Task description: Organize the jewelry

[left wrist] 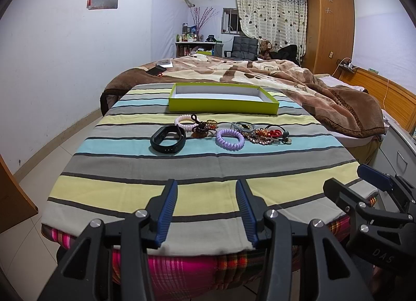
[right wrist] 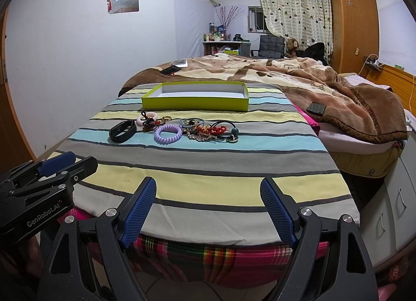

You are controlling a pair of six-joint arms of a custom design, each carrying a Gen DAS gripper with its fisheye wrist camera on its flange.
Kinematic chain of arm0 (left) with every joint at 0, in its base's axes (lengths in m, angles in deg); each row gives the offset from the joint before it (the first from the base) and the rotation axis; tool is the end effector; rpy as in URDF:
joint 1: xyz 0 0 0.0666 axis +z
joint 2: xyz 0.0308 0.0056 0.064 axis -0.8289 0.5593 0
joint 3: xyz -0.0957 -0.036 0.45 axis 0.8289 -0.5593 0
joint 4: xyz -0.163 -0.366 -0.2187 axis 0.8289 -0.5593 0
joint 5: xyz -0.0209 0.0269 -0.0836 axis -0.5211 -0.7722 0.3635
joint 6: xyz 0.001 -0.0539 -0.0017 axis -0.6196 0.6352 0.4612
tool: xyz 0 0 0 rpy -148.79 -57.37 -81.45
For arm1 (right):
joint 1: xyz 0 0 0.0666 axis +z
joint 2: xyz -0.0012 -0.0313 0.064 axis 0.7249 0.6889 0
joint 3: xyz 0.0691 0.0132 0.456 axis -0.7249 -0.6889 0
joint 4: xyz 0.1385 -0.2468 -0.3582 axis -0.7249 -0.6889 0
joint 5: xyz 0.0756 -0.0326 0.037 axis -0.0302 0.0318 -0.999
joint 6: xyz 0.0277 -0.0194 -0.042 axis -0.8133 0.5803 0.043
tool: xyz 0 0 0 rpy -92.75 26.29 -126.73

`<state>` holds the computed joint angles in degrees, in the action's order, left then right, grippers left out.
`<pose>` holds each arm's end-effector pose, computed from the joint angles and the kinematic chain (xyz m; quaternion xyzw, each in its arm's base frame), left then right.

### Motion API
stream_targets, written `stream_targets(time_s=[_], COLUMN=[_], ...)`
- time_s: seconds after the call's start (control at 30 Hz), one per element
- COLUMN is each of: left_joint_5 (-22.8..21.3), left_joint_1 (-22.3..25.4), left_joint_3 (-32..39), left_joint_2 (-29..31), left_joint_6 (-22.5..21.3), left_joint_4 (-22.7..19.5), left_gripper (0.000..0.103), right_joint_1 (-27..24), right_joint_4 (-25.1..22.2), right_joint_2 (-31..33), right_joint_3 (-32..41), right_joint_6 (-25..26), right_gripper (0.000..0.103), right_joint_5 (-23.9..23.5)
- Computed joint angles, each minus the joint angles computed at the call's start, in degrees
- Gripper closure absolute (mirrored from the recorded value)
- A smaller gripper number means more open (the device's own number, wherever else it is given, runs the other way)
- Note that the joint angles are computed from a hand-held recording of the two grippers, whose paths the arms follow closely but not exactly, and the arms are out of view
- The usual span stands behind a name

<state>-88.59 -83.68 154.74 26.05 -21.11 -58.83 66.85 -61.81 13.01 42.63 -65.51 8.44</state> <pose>0.5751 -0.2832 0.3303 -0.0900 0.8851 0.0172 0.4562 0.6249 0.2333 0.3280 -0.1565 0.8717 0.1065 0.4520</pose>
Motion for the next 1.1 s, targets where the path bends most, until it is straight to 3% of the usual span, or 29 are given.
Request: stream_targets(time_s=[0.6,1.0,1.1], left_joint_5=[0.69,1.31,1.81], left_joint_1=[1.04,5.82,7.17], left_joint_3=[1.07,6.48,8.16], left_joint_2=[0.80,4.15,5.29], left_joint_6=[0.12,-1.09,-1.26], left_joint_4=[-0.76,-3.18,-4.44], left_gripper=[0.055,0.054,0.054], right_joint_1=[-0.20,-1.86,-2.33], right_joint_4=[-1.61,-7.70,-10.39], right_joint_2=[1.72,7.42,9.51], right_joint_3=[2.12,11.22,14.63], right_joint_6=[1.07,0.50,0.05], right_gripper=[0.021,0.021,0.026], right_joint_5=[-0.72,-3.96,-4.72])
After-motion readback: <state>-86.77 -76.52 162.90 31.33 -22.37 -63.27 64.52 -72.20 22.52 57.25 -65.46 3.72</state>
